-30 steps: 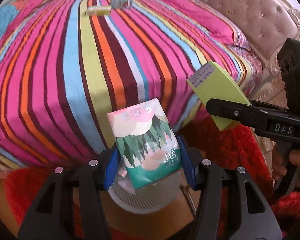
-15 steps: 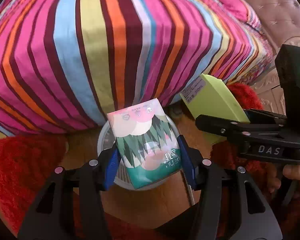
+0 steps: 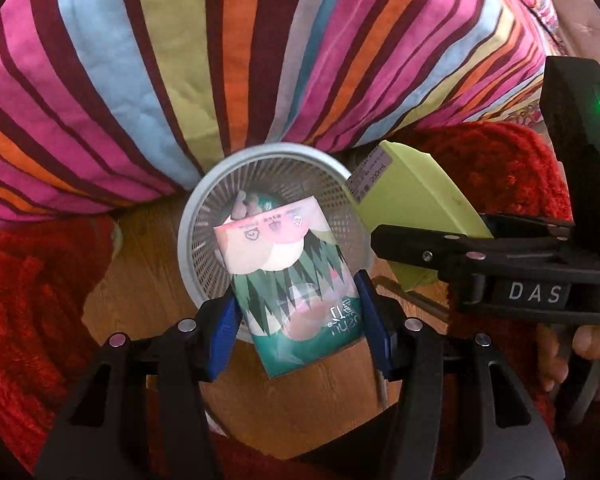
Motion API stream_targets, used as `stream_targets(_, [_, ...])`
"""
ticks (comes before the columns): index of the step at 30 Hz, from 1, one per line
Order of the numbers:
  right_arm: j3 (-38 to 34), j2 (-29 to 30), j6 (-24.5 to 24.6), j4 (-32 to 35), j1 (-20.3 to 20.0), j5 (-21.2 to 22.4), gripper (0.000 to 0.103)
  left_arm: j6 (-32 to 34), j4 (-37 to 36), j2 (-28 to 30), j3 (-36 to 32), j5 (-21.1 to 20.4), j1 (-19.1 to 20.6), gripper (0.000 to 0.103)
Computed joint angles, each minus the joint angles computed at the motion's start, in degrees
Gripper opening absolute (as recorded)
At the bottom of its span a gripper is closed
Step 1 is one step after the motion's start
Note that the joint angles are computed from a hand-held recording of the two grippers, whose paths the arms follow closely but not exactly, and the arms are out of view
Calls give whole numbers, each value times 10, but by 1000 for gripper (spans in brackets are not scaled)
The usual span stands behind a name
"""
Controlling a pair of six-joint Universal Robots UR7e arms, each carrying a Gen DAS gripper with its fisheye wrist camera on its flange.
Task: Collect trash
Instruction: 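Carry both items over the wastebasket and open both tools to drop them, then raise both tools from the wastebasket toward the vitamin E and light-blue boxes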
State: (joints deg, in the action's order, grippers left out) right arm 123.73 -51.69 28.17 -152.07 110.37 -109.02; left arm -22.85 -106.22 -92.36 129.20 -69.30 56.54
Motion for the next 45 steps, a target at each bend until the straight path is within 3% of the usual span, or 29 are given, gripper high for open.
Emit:
stream_targets(15, [-32,24,3,47,-4,11,65,-3,20,28,-14,-9,13,57])
stream_targets(17, [-31,24,7,52,-7,14,71,-7,27,35,-17,-8,16,67])
stream_targets(18, [-31,25,9,51,-9,16,84,-14,34,36,-19,-5,15,73])
stream_targets(19, [-28,24,10,47,-11,19,86,-18,37,36,-19,-2,15,80])
stream_targets(31, [-25,19,-3,22,-1,7,92,-39,29,17,-14,22,6,81])
stream_targets(39, [-2,-9,-66,-104,56,-67,92,-39,-30,-48,3,96,-45,81])
stream_targets(45, [0,-17,-133,-261,91,-139,95,-17,-72,-61,-15,156,-76,81])
